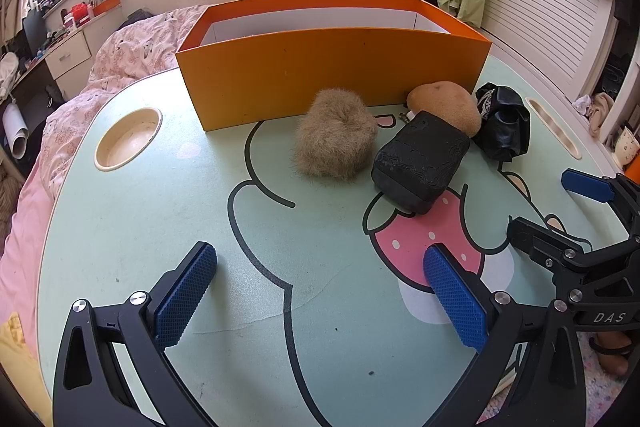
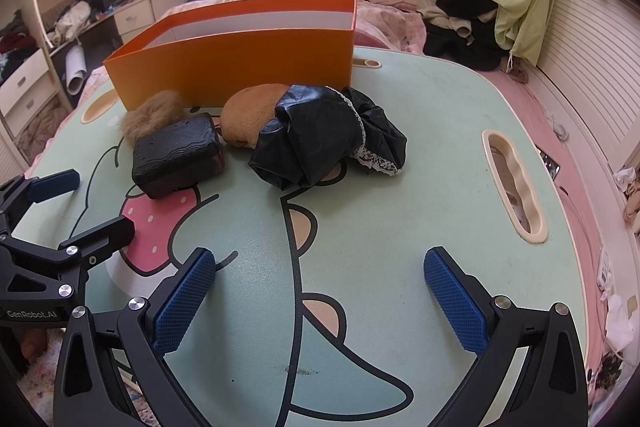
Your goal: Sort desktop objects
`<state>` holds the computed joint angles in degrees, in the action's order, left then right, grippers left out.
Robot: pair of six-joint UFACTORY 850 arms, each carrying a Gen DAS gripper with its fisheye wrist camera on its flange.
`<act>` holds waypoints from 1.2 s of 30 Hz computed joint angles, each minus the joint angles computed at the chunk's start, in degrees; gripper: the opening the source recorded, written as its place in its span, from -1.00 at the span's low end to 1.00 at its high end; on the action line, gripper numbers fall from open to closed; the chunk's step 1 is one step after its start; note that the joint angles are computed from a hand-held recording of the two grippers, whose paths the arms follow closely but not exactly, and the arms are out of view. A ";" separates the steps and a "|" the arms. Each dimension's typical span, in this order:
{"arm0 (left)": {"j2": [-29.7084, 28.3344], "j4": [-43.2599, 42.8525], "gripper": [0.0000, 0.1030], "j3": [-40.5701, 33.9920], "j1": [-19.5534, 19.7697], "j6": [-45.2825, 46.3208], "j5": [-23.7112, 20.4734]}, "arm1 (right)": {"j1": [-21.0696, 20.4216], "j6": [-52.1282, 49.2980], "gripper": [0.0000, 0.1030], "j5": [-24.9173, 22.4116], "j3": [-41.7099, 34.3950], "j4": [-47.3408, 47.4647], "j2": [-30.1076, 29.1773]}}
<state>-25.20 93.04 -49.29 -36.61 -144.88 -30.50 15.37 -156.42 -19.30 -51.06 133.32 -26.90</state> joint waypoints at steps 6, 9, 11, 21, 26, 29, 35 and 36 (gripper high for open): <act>0.05 -0.01 1.00 0.03 0.00 0.03 0.02 | 0.00 -0.08 1.00 -0.03 0.02 0.08 -0.02; 0.07 -0.04 1.00 0.07 -0.03 0.02 0.01 | -0.03 -0.14 1.00 -0.08 0.06 0.09 -0.03; 0.06 -0.01 1.00 0.06 0.00 0.03 0.02 | -0.01 0.18 1.00 -0.05 0.01 -0.31 -0.04; 0.07 0.09 1.00 0.07 0.06 0.01 0.07 | -0.08 0.11 1.00 -0.12 0.06 -0.31 -0.06; 0.10 0.14 1.00 0.09 0.11 0.03 0.12 | -0.11 0.07 1.00 -0.15 0.09 -0.31 -0.07; 0.11 0.16 1.00 0.09 0.13 0.02 0.13 | -0.13 0.18 1.00 -0.22 0.08 -0.41 -0.08; 0.15 0.24 1.00 0.14 0.11 -0.10 0.14 | -1.23 6.96 1.00 -3.51 0.50 -4.93 0.25; 0.20 0.22 1.00 0.13 0.18 0.00 0.19 | -1.89 9.94 0.95 -4.63 0.41 -6.96 0.27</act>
<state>-25.00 93.25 -49.16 -36.43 -144.89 -30.31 13.48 -146.48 -23.93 -50.65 126.36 -26.63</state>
